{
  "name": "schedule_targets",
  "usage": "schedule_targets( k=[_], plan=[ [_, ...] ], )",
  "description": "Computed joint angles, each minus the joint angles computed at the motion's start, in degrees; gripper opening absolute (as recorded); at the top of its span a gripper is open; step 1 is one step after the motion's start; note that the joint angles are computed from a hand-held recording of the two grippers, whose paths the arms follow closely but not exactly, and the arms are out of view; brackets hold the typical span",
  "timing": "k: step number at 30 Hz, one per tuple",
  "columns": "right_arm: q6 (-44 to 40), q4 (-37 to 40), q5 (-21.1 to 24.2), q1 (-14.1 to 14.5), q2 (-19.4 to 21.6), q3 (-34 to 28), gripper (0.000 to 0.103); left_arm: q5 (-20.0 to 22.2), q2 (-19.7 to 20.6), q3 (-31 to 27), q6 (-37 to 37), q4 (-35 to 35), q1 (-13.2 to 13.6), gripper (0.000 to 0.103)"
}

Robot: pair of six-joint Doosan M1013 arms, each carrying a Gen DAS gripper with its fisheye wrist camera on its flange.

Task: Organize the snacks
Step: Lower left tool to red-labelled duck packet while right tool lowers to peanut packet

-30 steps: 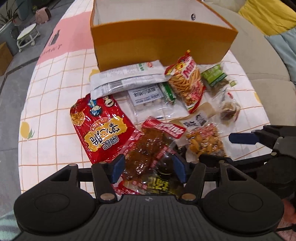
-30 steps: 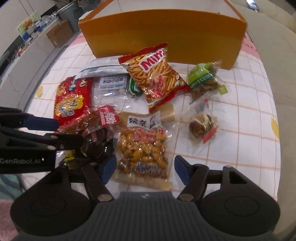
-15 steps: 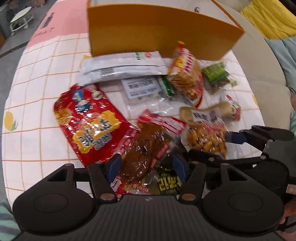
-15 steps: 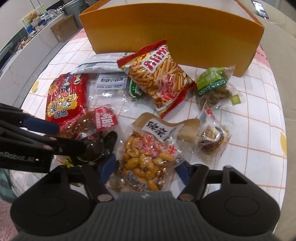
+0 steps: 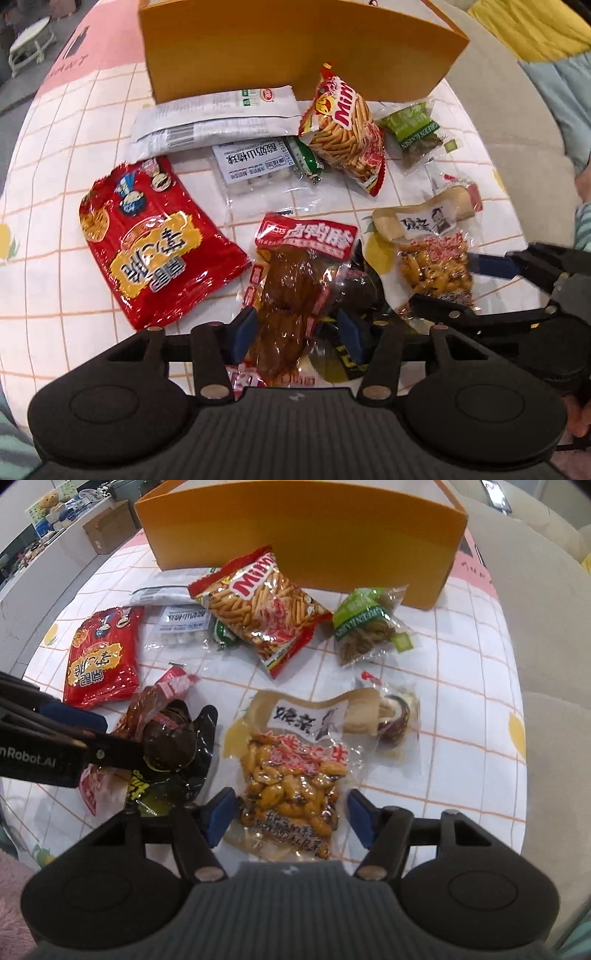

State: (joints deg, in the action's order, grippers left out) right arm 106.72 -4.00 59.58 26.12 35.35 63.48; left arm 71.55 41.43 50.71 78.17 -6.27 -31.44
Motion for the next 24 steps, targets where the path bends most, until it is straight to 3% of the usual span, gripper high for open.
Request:
schedule_targets(
  k=[3,6,9,15,20,24],
  plan=[
    [-0.45,0.41,-0.64,-0.15,-0.34,0.55,0.065,0.92,0.28,-0.62,0.21,2.76,-0.69,0.062],
    [-0.45,0.37,-1.33,-0.18,-0.58,1.14,0.067,5.49,1.46,-2.59,0.72,8.91,-1.91,0.061],
    [-0.25,0.96,-1.84,-0.37,-0.83,1.61,0.068,6.13,1.42,-2.18,0.32,6.67,-1.4,0.061],
    [-1.12,2.56,-2.56,-0.51,-0.91,2.17,0.068,3.78,1.27,-0.99,3.31,9.6,-2.66,0.068],
    [-0.97,3.05,-4.18,-0.66,-1.3,2.91,0.065,2.05,0.73,0.02,2.12,9.22,-2.46,0.056],
    [0.38,3.91,-5.31,-1.05,-2.02,3.58,0.052,0.16,-0.5,1.72,0.31,9.59,-2.51,0.051]
  ],
)
